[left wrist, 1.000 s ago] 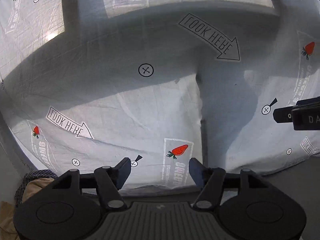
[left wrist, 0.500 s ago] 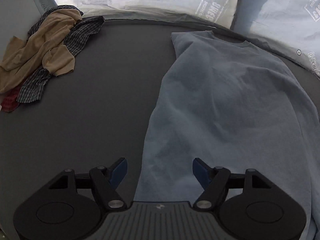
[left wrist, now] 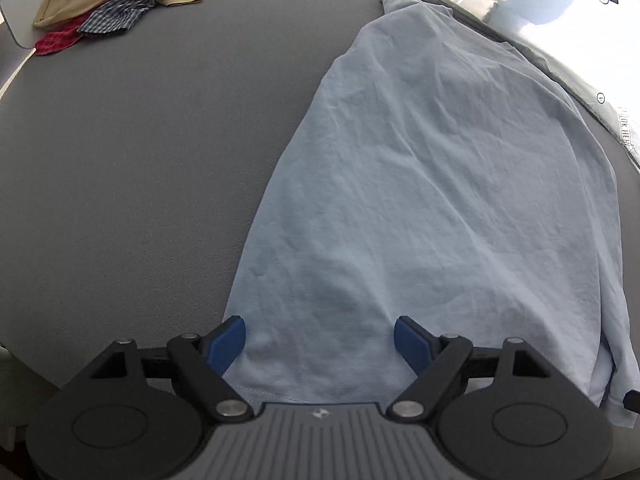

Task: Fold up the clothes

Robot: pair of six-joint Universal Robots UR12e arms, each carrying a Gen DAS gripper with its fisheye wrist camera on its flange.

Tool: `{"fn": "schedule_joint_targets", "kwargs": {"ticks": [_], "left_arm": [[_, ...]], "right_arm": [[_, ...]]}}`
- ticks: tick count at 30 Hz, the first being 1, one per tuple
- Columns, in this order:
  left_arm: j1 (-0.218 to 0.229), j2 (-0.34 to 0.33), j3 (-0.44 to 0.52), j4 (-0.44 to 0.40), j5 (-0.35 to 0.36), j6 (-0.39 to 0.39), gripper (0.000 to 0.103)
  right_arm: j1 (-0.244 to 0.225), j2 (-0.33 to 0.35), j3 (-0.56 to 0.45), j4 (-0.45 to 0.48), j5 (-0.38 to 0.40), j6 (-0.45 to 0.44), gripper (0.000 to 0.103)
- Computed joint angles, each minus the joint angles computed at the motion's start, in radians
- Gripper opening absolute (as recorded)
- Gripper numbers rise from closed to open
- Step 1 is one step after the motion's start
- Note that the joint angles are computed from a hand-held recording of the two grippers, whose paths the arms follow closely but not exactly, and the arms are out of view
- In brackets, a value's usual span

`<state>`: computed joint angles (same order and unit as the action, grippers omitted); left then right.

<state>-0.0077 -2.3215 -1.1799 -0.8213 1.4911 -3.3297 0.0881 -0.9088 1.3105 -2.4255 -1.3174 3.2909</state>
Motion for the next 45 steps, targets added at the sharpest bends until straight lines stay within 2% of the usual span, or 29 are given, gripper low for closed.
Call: {"fn": "schedule_joint_targets", "kwargs": {"ticks": [1,2,3,4,5,6,8,10,11,13,15,17,18,20,22,23,24,25,26,29,33,34,35,38,39,40,41,43,45], "left_arm": [[-0.007,-0.001,-0.003,0.011,0.036,-0.025,0.071],[-0.014,-0.005,0.003,0.009,0.077,-0.045,0.053],[-0.021,-0.008,0.011,0.002,0.113,-0.057,0.042],[-0.025,-0.010,0.018,-0.003,0.139,-0.062,0.009],[-0.027,-0.010,0.024,-0.011,0.157,-0.069,0.003],[-0.025,-0.005,0.023,-0.004,0.158,-0.078,0.003],[-0.016,0.021,0.008,0.022,0.153,-0.107,0.003],[0.000,0.056,-0.015,0.058,0.109,-0.153,0.003],[0.009,0.072,-0.024,0.073,0.091,-0.178,0.002],[0.008,0.079,-0.023,0.077,0.142,-0.187,0.001],[0.000,0.061,-0.008,0.049,0.215,-0.159,0.001],[-0.005,0.034,0.017,-0.014,0.259,-0.147,0.001],[-0.004,0.028,0.026,-0.053,0.258,-0.143,0.001],[-0.004,0.024,0.033,-0.092,0.255,-0.144,0.003],[-0.006,0.035,0.016,-0.069,0.235,-0.117,0.008],[-0.011,0.036,0.013,-0.064,0.237,-0.092,0.022],[-0.016,0.034,0.013,-0.061,0.244,-0.060,0.029],[-0.021,0.031,0.011,-0.054,0.247,-0.031,0.036],[-0.023,0.027,0.012,-0.052,0.238,-0.020,0.039],[-0.021,0.006,0.042,-0.107,0.193,-0.007,0.045],[-0.022,-0.011,0.074,-0.161,0.173,0.016,0.042],[-0.021,-0.012,0.077,-0.168,0.163,0.021,0.035],[-0.017,-0.012,0.078,-0.173,0.145,0.022,0.022],[-0.011,-0.013,0.077,-0.176,0.116,0.017,0.017],[-0.011,-0.012,0.074,-0.171,0.118,0.008,0.014],[-0.010,-0.012,0.073,-0.169,0.115,-0.011,0.012],[-0.008,-0.011,0.072,-0.167,0.113,-0.031,0.006],[-0.002,-0.009,0.083,-0.187,0.100,-0.074,0.005],[0.004,0.007,0.078,-0.168,0.118,-0.098,0.005]], "right_arm": [[0.005,0.004,-0.007,0.016,-0.015,-0.010,0.012],[0.004,0.008,-0.014,0.027,-0.012,0.001,0.003],[0.002,0.008,-0.013,0.014,-0.007,0.016,0.003],[-0.003,0.001,0.000,-0.021,0.006,0.036,0.003],[-0.012,-0.007,0.013,-0.060,0.029,0.072,0.003],[-0.023,-0.017,0.031,-0.110,0.056,0.125,0.002],[-0.062,-0.047,0.087,-0.268,0.139,0.315,0.002],[-0.094,-0.071,0.134,-0.388,0.190,0.460,0.002],[-0.110,-0.088,0.159,-0.428,0.204,0.494,0.002],[-0.112,-0.109,0.176,-0.380,0.156,0.437,0.002],[-0.111,-0.105,0.166,-0.236,0.141,0.361,0.003],[-0.110,-0.085,0.149,-0.105,0.146,0.355,0.005],[-0.108,-0.072,0.136,-0.032,0.147,0.347,0.008],[-0.091,-0.058,0.114,0.045,0.080,0.323,0.018],[-0.081,-0.061,0.109,0.041,0.032,0.306,0.024],[-0.077,-0.064,0.107,0.032,0.013,0.297,0.025],[-0.076,-0.066,0.106,0.022,0.004,0.291,0.028],[-0.077,-0.065,0.104,0.013,0.004,0.290,0.037],[-0.079,-0.063,0.101,0.008,0.011,0.294,0.041],[-0.082,-0.052,0.080,0.033,0.017,0.288,0.042],[-0.078,-0.036,0.057,0.085,0.047,0.277,0.042],[-0.079,-0.034,0.055,0.095,0.064,0.278,0.042],[-0.079,-0.032,0.054,0.106,0.079,0.280,0.042],[-0.073,-0.028,0.051,0.107,0.069,0.285,0.043],[-0.073,-0.028,0.054,0.092,0.070,0.282,0.038],[-0.073,-0.028,0.056,0.078,0.071,0.279,0.022],[-0.075,-0.027,0.057,0.070,0.083,0.282,0.012],[-0.091,-0.028,0.067,0.035,0.170,0.328,0.007],[-0.120,-0.038,0.113,-0.108,0.311,0.451,0.005]]}}
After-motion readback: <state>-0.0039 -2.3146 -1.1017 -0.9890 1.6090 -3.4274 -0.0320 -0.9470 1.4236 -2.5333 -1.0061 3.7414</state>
